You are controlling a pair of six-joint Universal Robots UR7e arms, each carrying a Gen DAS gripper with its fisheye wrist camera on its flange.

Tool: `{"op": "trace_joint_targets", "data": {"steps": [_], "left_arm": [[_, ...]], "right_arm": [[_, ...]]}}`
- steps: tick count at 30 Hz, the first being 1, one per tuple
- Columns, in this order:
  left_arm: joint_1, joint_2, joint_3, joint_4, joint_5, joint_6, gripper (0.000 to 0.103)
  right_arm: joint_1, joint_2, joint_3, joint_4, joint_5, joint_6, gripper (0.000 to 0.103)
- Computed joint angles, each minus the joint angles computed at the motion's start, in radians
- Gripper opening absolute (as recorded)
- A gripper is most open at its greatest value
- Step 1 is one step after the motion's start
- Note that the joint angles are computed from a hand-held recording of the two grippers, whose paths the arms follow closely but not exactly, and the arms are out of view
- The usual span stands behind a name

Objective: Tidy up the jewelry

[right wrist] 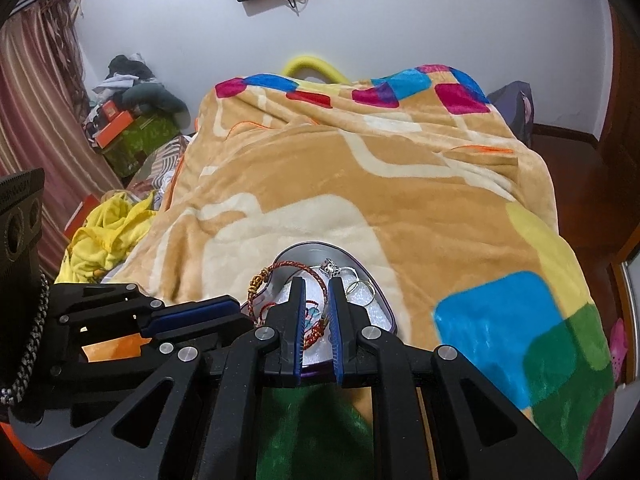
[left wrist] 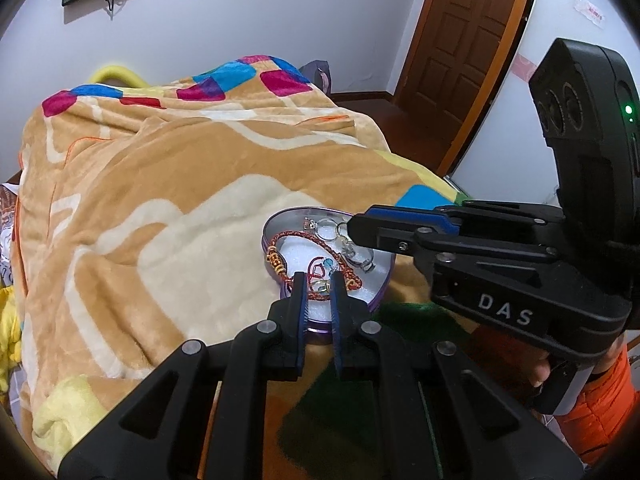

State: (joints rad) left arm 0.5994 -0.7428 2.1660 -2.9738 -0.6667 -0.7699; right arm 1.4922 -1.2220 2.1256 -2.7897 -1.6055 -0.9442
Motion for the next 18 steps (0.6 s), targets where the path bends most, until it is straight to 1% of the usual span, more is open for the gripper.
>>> {"op": "trace_joint_targets", "data": {"steps": [1,3,6,10,12,13,16,18], "left_arm": [[-0.004,-0.003,0.002,0.005,0.003,-0.005,0.011],[-0.018,-0.015,0.006,0.021,0.016,-0.022,0.016],[-0.045,-0.038,0.020,0.039,0.041,-0.051,0.023],[-0.108,-0.079,0.032,0.102,0.096,-0.103,0.024],[-0.145,-0.097,0.033,0.145,0.137,-0.132,0.024],[-0.163,-0.105,0.033,0.164,0.156,-0.147,0.024],[-0.233,-0.135,0.030,0.251,0.228,-0.206,0.029],[-0.290,-0.156,0.025,0.346,0.290,-0.273,0.033]], "right_arm": [[0.001,-0.010,0.003,-0.001,0.002,0.005,0.017],[0.002,-0.029,0.013,-0.010,0.011,0.004,0.020],[0.006,-0.063,0.026,-0.013,0.028,0.000,0.021],[0.009,-0.146,0.060,-0.022,0.073,-0.014,0.022],[0.005,-0.199,0.087,-0.039,0.112,-0.023,0.022],[0.000,-0.237,0.102,-0.034,0.145,-0.031,0.022],[-0.010,-0.334,0.142,-0.036,0.220,-0.043,0.022],[-0.014,-0.393,0.165,-0.040,0.270,-0.050,0.022]]}}
